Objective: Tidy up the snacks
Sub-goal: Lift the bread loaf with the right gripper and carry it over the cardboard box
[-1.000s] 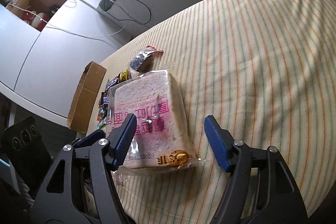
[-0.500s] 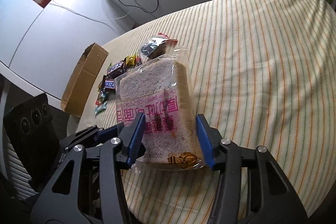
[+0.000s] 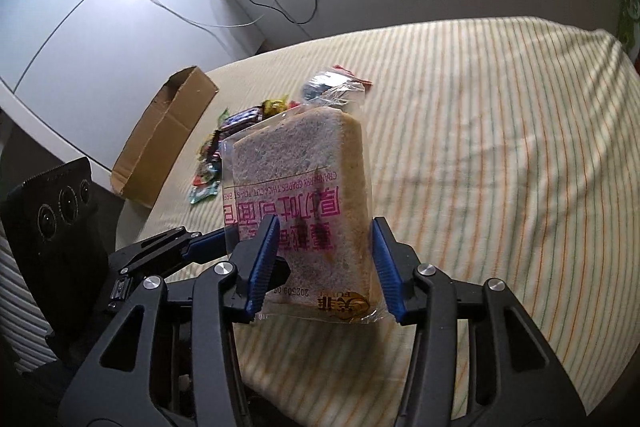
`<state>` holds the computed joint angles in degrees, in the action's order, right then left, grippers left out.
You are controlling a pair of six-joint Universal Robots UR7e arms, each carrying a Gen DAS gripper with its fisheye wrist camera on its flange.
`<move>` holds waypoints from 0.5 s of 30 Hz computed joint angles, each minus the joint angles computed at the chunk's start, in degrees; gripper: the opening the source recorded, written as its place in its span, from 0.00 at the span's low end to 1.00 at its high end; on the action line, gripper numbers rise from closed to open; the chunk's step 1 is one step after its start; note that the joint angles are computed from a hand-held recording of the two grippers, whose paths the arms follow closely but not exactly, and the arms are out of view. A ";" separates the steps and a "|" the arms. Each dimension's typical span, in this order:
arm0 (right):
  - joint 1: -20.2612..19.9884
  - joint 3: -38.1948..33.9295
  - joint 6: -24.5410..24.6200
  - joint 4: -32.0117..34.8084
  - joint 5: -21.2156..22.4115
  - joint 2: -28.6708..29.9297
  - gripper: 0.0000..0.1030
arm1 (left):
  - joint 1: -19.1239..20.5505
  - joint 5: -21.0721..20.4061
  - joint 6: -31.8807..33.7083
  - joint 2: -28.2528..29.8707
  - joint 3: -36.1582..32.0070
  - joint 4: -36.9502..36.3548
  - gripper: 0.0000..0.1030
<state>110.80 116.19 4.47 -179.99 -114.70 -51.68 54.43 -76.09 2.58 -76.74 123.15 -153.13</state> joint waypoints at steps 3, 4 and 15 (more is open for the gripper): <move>1.33 -1.39 -0.39 0.70 -0.24 0.77 0.48 | -0.02 0.49 0.26 -1.83 0.74 -0.82 0.42; 1.77 -1.94 -0.52 1.00 -0.31 1.10 0.48 | 0.01 0.70 0.29 -2.39 0.96 -1.15 0.42; 6.31 -12.10 -3.29 6.66 0.77 8.01 0.48 | 1.66 5.18 1.02 -8.85 2.33 -3.82 0.42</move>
